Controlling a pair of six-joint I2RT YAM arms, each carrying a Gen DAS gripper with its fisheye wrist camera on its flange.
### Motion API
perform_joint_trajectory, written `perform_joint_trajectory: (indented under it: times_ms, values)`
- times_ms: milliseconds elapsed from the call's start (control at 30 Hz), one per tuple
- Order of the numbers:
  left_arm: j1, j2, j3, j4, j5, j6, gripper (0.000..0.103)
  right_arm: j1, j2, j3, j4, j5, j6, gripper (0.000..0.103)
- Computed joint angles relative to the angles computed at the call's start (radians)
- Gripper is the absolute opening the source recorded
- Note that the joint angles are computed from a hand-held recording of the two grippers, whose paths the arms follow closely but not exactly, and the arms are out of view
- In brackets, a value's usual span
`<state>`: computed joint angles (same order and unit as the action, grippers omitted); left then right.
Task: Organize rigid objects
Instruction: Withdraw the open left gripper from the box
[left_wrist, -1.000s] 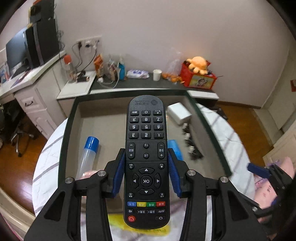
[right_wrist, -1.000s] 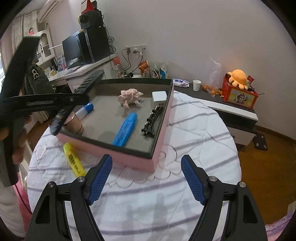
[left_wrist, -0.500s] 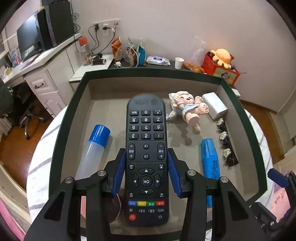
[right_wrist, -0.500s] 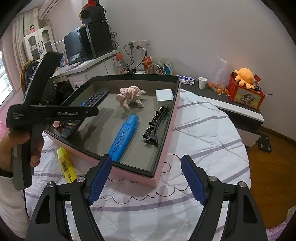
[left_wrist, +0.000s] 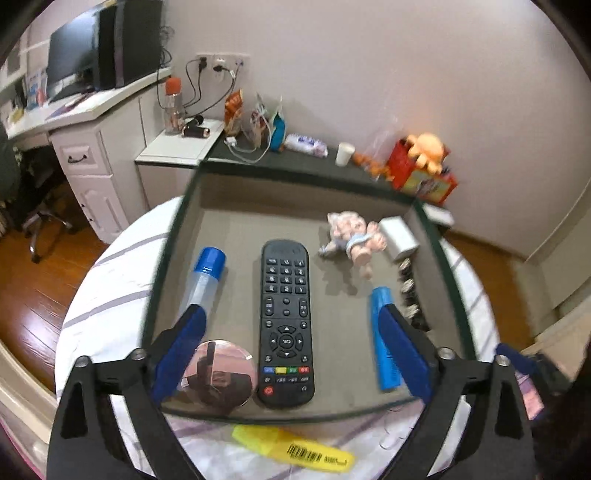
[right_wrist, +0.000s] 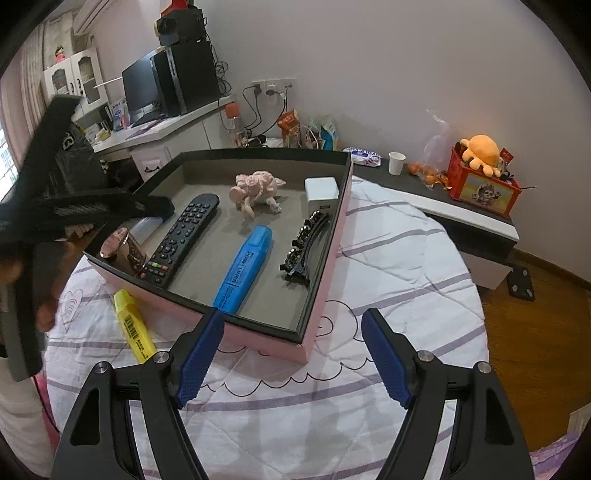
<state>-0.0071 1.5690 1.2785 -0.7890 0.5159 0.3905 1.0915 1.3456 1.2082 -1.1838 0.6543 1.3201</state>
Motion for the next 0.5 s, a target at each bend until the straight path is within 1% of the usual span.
perform_joint_trajectory:
  times_ms: [200, 233, 300, 333, 467, 500]
  values:
    - [0.152, 0.013, 0.063, -0.030, 0.019, 0.047, 0.098, 0.020, 0.044, 0.071, -0.041, 0.021, 0.010, 0.078]
    - [0.172, 0.011, 0.060, -0.019, 0.018, 0.054, 0.099, 0.012, 0.057, 0.089, -0.041, 0.020, -0.004, 0.078]
    - [0.193, -0.018, 0.016, 0.057, -0.051, 0.075, 0.099, -0.006, 0.088, 0.124, -0.036, 0.015, -0.039, 0.078]
    - [0.201, -0.022, 0.003, 0.078, -0.069, 0.089, 0.099, -0.019, 0.110, 0.146, -0.030, 0.009, -0.064, 0.078]
    - [0.242, -0.037, -0.051, 0.126, -0.093, 0.169, 0.100, -0.046, 0.165, 0.197, -0.011, -0.004, -0.112, 0.078]
    - [0.244, -0.049, -0.078, 0.160, -0.110, 0.179, 0.100, -0.052, 0.175, 0.206, -0.004, -0.005, -0.116, 0.078]
